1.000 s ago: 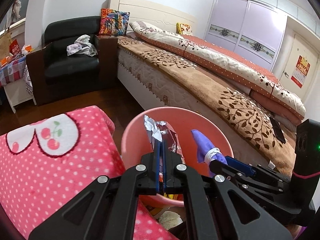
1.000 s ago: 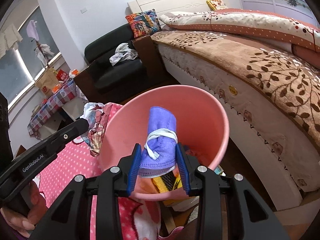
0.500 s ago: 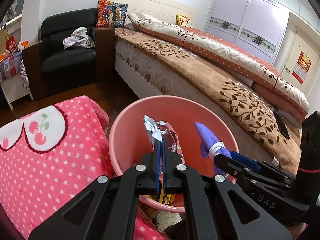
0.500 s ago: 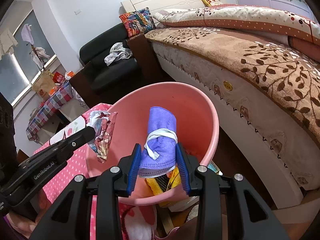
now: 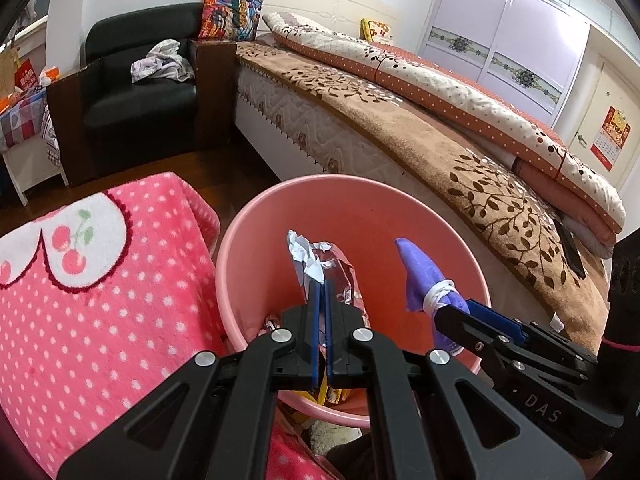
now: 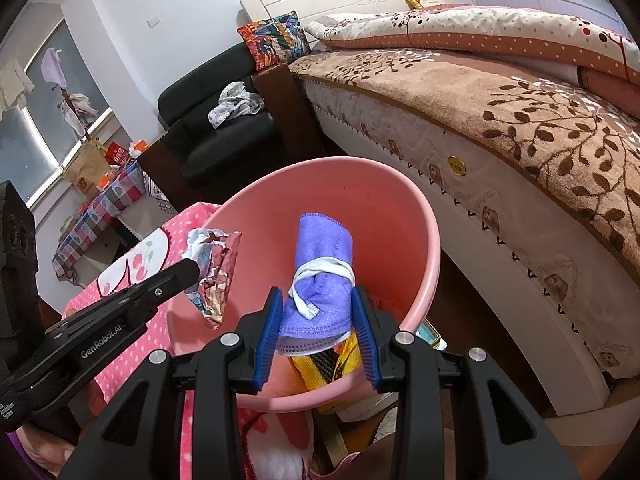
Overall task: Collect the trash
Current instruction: 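Open both grippers to drop the wrapper and purple cloth into the bucket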
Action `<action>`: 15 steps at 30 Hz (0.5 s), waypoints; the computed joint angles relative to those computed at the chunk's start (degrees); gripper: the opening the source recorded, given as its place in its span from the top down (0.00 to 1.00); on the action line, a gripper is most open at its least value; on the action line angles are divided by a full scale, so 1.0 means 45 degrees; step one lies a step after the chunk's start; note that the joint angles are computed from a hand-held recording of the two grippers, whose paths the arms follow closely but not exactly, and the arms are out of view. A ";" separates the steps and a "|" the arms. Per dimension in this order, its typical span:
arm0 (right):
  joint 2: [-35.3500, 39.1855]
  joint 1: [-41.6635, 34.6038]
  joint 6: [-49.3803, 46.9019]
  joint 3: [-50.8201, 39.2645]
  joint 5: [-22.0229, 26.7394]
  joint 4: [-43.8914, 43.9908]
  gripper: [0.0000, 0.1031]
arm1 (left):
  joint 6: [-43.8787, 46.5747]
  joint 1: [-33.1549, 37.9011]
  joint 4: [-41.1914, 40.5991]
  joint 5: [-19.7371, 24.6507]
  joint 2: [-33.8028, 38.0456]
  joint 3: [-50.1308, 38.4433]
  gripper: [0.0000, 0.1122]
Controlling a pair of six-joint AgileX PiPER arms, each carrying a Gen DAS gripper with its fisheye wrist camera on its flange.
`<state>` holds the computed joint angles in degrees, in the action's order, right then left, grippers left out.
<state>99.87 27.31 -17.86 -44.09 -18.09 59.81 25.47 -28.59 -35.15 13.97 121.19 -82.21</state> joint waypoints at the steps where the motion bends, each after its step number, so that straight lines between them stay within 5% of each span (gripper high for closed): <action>1: 0.0025 0.0020 -0.0034 -0.0020 -0.0016 0.0050 0.66 | -0.0048 0.0031 0.0015 0.0148 0.0069 -0.0092 0.99; 15: -0.0008 -0.0027 -0.0066 -0.0025 0.0038 0.0060 0.66 | -0.1186 0.0043 0.0968 0.0563 0.0247 -0.0285 0.97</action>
<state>99.84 27.19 -18.16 -44.20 -17.92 60.08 20.13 -28.40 -30.79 16.51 122.30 -83.49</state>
